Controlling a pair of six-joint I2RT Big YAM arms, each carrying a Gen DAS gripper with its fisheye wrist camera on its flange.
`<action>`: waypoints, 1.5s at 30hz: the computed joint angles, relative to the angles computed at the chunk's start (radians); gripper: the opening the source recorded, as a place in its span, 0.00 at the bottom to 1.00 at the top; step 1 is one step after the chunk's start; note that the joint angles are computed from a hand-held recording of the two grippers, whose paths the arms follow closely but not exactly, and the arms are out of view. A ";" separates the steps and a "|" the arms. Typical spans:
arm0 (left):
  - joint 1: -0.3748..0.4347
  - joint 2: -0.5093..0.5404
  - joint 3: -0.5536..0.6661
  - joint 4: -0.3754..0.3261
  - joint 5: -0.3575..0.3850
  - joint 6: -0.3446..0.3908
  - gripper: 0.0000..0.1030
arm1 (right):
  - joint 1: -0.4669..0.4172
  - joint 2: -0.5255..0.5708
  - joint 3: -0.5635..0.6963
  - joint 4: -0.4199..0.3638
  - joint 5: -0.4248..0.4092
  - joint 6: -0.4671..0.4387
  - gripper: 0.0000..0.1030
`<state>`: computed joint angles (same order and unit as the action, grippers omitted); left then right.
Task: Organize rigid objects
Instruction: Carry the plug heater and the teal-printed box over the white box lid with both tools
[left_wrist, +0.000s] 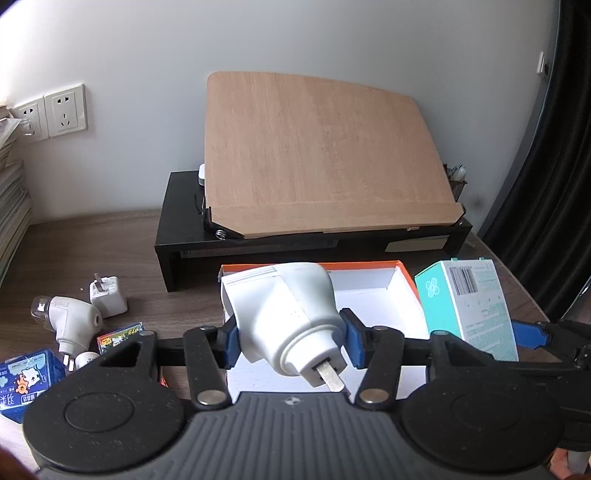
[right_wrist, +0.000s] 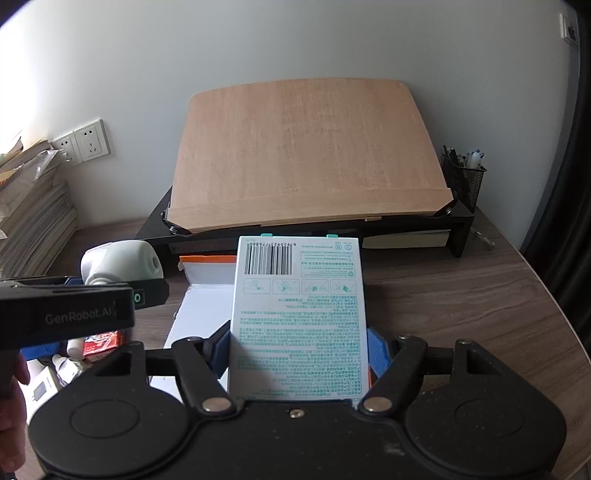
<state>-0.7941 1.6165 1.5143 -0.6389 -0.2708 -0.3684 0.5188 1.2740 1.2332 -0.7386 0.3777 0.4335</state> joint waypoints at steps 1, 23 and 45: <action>0.002 0.006 0.006 -0.005 -0.001 -0.003 0.52 | -0.005 0.005 0.003 0.002 -0.006 -0.004 0.81; 0.010 0.064 0.075 -0.059 -0.037 -0.032 0.52 | -0.039 0.078 0.048 0.040 -0.051 -0.059 0.81; 0.010 0.058 0.058 -0.061 -0.042 -0.052 0.52 | -0.021 0.100 0.056 0.027 -0.037 -0.052 0.82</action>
<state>-0.7840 1.6750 1.5718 -0.7002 -0.3126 -0.4202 0.4978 1.3738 1.2889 -0.7115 0.3409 0.3811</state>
